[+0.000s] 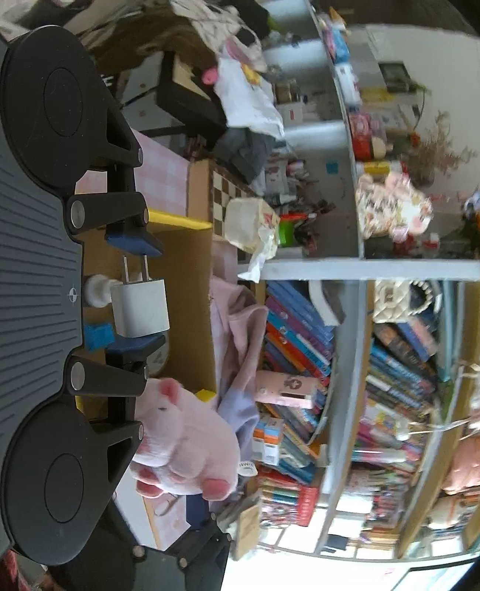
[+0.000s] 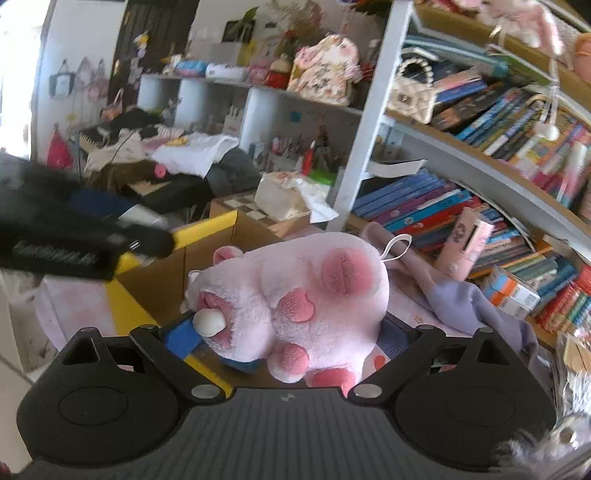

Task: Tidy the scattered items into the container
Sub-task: 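Carry the plug with the left tool while the right tool carries the pig to the box, then open the left tool over the box while the right tool releases the pig inside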

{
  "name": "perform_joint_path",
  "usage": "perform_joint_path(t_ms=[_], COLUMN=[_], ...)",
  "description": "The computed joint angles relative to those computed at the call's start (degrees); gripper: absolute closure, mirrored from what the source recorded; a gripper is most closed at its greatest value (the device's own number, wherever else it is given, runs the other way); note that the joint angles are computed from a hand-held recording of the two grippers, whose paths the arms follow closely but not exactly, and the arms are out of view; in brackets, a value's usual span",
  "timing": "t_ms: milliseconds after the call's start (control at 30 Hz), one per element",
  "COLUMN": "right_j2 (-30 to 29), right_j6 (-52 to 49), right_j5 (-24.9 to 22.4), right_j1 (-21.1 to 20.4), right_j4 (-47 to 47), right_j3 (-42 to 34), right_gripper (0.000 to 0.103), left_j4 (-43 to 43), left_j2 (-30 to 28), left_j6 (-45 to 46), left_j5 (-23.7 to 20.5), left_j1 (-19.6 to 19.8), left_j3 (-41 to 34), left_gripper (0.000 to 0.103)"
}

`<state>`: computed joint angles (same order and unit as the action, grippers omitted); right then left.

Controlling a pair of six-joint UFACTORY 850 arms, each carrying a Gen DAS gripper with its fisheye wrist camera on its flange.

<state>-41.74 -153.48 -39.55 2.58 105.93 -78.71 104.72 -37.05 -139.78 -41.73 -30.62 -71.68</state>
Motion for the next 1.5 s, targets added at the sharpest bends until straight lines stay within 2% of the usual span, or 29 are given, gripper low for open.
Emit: perform_joint_path(t_ms=[133,300,433,600,733,833,867,967,1033,1267,1500], right_j2=[-4.55,-9.26,-13.51,-19.07,-21.01,-19.86,-19.14,-16.5,-15.33,-11.88,-6.89], right_j6=[10.36,18.2,30.67,50.65,56.6,52.8,50.39,39.13,35.15,30.95,22.41], right_j5=[3.42,7.08,6.62,2.49,-0.09,1.92,2.96,6.39,6.46,6.38,5.86], right_j1=[1.83,4.17,5.41,5.96,5.67,5.48,5.51,5.34,5.03,4.02,2.48], right_j4=[-12.3,-24.04,-39.01,-54.53,-57.87,-54.15,-52.03,-41.43,-37.21,-30.21,-19.28], right_j3=[-8.11,-15.52,-22.39,-32.72,-35.99,-33.6,-32.12,-27.12,-25.3,-20.64,-13.28], right_gripper=[0.006,0.006,0.006,0.005,0.002,0.001,0.001,0.0,0.0,0.0,0.0], left_j4=[-2.0,-13.57,-24.59,-40.64,-49.42,-51.98,-51.34,-40.58,-34.44,-15.86,-5.17], left_j2=[-2.96,-9.72,-14.45,-17.88,-19.07,-19.54,-19.46,-18.37,-17.27,-12.17,-6.16], left_j6=[9.53,27.34,39.41,54.31,62.83,66.25,65.89,56.94,51.82,31.21,17.47], left_j5=[11.29,17.74,20.92,24.44,25.98,25.29,24.97,23.75,22.68,17.41,10.33], left_j1=[5.48,9.12,10.69,12.28,12.83,12.5,12.31,11.27,10.6,8.56,5.52], left_j3=[-6.29,-16.29,-22.7,-27.41,-28.8,-29.37,-29.24,-27.47,-25.91,-19.11,-10.86], left_gripper=[0.059,0.059,0.059,0.059,0.059,0.053,0.045,0.034,0.033,0.029,0.018])
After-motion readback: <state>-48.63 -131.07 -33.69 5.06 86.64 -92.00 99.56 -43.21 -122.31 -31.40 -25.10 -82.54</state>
